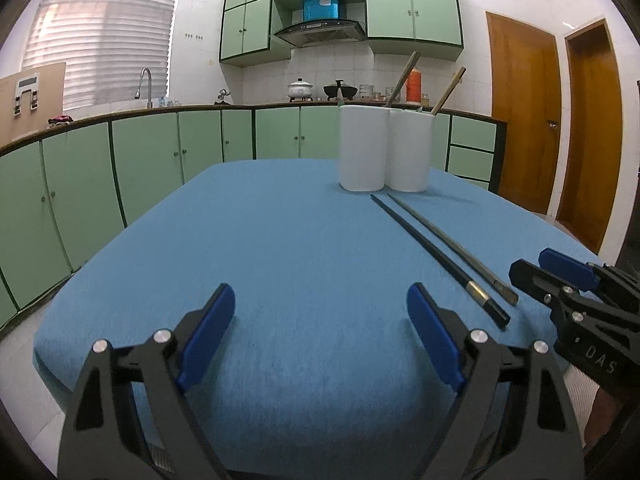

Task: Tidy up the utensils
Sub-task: 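Move the right tool down onto the grey metal chopstick on the cloth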

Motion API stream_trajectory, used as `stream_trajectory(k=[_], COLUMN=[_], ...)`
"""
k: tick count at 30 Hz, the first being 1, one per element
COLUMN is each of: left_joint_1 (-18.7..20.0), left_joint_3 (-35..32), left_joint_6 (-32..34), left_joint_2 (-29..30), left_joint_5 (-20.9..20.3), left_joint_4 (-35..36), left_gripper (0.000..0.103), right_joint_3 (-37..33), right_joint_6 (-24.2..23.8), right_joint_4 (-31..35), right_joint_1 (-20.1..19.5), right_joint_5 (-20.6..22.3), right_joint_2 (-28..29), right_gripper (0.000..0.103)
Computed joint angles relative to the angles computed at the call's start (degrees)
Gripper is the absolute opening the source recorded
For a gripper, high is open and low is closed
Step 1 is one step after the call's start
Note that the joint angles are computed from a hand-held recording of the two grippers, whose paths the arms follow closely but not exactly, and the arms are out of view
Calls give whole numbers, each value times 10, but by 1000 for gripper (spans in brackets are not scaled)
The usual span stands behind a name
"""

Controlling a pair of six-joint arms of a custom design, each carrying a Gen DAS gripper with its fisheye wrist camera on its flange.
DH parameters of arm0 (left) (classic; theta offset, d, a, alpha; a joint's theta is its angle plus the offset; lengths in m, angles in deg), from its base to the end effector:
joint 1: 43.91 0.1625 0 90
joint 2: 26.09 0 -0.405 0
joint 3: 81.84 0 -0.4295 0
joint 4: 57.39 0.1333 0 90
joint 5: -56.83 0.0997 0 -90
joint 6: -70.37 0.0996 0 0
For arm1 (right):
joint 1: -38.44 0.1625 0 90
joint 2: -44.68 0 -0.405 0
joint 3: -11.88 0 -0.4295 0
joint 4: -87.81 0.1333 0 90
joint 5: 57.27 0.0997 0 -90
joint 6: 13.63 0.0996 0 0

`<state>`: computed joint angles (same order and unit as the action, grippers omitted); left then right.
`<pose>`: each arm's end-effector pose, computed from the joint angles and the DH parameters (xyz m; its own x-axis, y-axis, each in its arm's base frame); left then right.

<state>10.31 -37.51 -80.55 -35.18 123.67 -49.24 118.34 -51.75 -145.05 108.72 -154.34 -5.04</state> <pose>-0.2979 -0.7083 -0.1567 -0.6027 0.5380 -0.5893 0.7948 0.3385 -0.5038 -0.0894 -0.6083 0.2051 -0.7164 0.3151 0.6224 -0.5331 0.3282 -0.7798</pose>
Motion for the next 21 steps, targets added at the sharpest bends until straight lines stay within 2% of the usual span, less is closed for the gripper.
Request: stream_trajectory(k=[3, 13, 21], left_joint_1=[1, 1, 0], left_joint_3=[1, -7, -12], left_joint_6=[-1, -5, -8], left_joint_2=[-1, 3, 6], left_joint_5=[-1, -2, -4], left_joint_4=[0, 6, 9], left_gripper=[85, 85, 85], right_joint_3=[1, -5, -9], right_joint_6=[-7, -22, -29], right_joint_4=[5, -5, -29], right_joint_1=[0, 5, 6], right_joint_5=[2, 0, 3], right_joint_2=[4, 20, 36], right_gripper=[31, 21, 7])
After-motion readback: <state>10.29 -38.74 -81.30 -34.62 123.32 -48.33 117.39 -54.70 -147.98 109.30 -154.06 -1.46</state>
